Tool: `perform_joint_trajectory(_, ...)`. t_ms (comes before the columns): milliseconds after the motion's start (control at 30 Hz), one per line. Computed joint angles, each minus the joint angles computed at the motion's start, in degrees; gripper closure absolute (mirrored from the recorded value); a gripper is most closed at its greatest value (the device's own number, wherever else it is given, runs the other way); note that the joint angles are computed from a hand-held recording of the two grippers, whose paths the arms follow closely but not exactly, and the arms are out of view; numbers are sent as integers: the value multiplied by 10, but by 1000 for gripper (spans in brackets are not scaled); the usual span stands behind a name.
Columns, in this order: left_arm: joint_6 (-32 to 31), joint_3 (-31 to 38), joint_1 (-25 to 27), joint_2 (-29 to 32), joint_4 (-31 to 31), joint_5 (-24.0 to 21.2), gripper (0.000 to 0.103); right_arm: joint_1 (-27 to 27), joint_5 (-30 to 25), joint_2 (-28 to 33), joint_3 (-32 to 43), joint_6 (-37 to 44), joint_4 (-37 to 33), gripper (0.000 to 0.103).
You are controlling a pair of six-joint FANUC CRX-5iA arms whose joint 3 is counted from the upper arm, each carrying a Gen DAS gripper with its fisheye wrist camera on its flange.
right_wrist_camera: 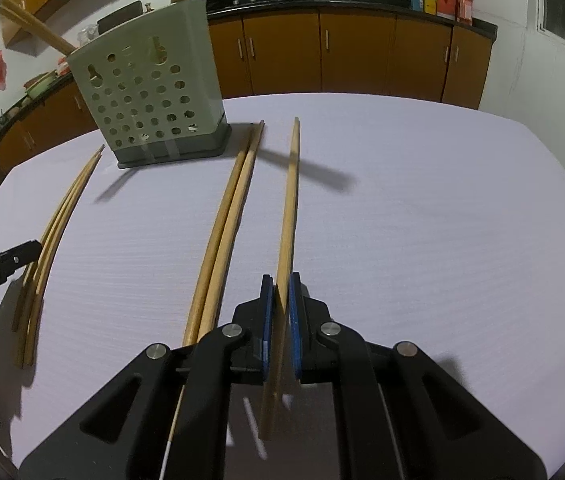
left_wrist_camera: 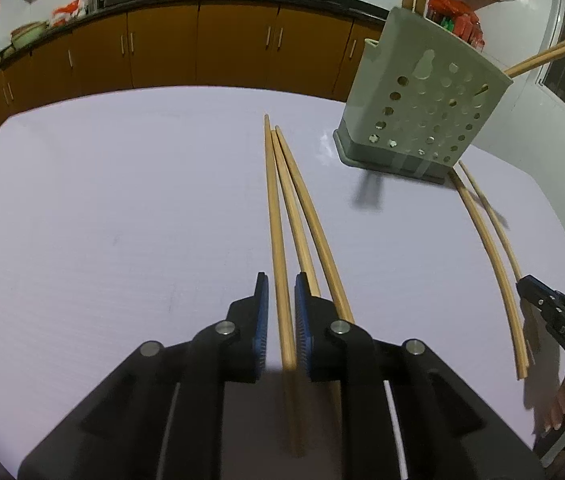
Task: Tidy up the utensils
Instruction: 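Grasp a third chopstick with the left tool while the right tool grasps one, then hold the chopstick in the left tool while the right tool holds its own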
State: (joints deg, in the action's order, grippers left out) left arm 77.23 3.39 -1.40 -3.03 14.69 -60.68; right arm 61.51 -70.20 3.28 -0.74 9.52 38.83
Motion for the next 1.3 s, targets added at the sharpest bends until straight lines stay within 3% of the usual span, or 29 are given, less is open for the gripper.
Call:
perform_joint_trajectory(167,19,-3,18,-8,-11,-3,95,-2,-16,-5,-10,-34,11,95)
perform_joint_trajectory(333,-10,-28,44,-24,18,-1,94,-2,14,-24,-32,-39,9,95)
perform_joint_trajectory(500,-28,-48,42,-38,17,21,94,1,9,-16,-23,-30,7,95)
perform_joint_trajectory(1300,-19,-52,43,-37,28,24,93,3,-9,-3,-11,-17,9,94)
